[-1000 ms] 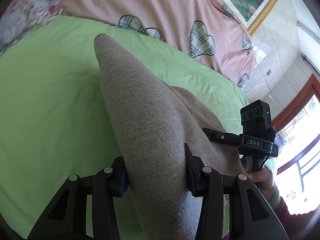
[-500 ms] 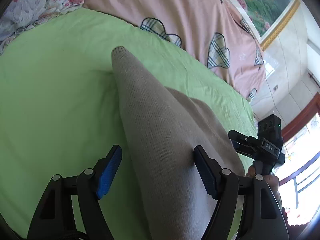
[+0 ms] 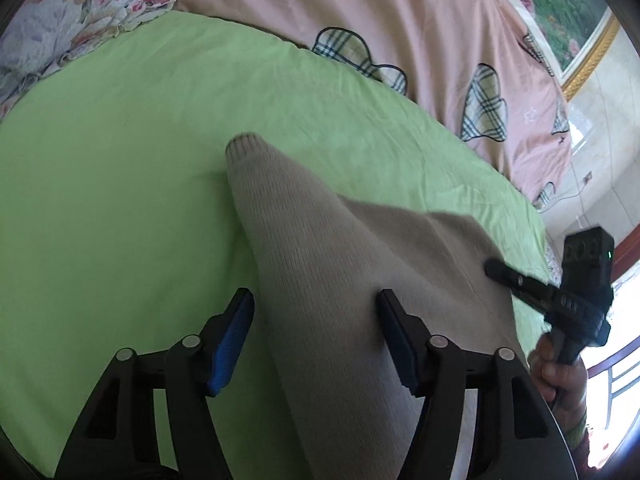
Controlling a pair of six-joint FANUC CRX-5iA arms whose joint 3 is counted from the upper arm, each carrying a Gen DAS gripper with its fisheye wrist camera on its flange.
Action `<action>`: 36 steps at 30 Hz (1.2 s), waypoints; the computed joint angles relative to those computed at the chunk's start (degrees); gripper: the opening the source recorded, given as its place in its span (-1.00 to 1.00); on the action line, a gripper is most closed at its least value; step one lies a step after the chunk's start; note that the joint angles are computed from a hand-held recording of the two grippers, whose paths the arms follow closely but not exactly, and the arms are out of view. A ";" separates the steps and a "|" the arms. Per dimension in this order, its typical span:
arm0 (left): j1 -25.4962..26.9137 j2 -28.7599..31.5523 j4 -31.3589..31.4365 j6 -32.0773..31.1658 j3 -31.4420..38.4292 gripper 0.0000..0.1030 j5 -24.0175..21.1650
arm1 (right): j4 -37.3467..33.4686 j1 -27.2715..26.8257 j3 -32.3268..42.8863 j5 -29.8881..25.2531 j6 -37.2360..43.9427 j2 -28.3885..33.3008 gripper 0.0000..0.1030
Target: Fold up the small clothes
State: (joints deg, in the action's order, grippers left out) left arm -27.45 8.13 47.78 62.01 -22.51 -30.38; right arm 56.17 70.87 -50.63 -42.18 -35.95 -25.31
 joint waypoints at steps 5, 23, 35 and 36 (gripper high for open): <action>0.51 8.21 -23.40 19.75 15.31 -0.72 -2.99 | -5.52 -1.58 0.62 0.98 3.28 3.23 -0.83; -4.34 -22.93 -15.24 9.21 -14.19 -0.29 5.05 | -2.27 28.07 -1.00 -23.03 -19.39 -2.72 -0.17; -11.25 -34.61 -29.73 20.89 -21.31 -0.10 3.16 | -5.27 41.76 -0.70 -32.27 -31.22 -0.39 -0.16; -12.12 -33.89 -32.36 23.56 -20.49 -0.10 3.23 | -5.25 41.64 -0.49 -31.93 -30.98 -0.08 -0.15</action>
State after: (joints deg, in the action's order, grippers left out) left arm -39.57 -25.76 15.42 85.58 -42.99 -27.15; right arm 50.92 112.51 -51.12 -74.11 -66.93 -25.39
